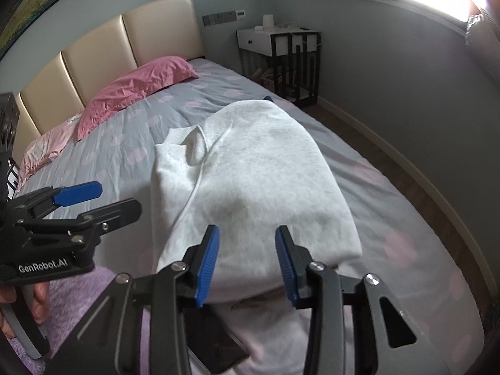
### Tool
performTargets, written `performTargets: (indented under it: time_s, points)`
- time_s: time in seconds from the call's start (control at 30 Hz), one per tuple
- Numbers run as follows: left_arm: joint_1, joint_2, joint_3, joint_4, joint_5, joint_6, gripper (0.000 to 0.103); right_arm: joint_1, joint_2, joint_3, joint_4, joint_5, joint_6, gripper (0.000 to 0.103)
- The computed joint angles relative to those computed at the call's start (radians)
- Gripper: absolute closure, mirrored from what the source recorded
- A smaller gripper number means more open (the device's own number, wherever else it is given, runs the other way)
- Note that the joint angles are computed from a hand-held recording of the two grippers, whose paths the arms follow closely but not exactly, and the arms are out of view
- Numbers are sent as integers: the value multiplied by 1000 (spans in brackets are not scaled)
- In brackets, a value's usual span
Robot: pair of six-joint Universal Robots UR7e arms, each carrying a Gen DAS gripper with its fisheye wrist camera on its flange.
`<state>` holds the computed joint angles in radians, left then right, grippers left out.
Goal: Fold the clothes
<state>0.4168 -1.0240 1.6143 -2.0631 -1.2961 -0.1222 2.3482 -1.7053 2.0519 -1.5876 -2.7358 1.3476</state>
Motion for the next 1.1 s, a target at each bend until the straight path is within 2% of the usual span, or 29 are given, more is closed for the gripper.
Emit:
performTargets:
  time_s: [0.27,0.43,0.53,0.63,0.8,0.87,0.97,1.1]
  points:
    - [29,136,-77,58,22,11,21,-155,-40,100,-405,24,-373,67]
    - [53,170,-95,97,29,11,19,-234,-38,134,-549,82,-529,70]
    - [69,185,-101,121,39,3,17,-261,-13,143,-583,94,-572,71]
    - [92,199,-120,152,21,-34,12,-293,-2,147,-600,120,-592,71]
    - [98,200,-119,159,20,-51,12,-313,4,146,-601,138,-606,71]
    - [91,190,-111,149,25,-43,12,-320,28,108,-592,143,-616,71]
    - [73,159,-91,130,33,-32,12,-295,32,82,-545,128,-575,71]
    - [40,102,-56,102,61,-28,12,-218,37,30,-385,62,-433,71]
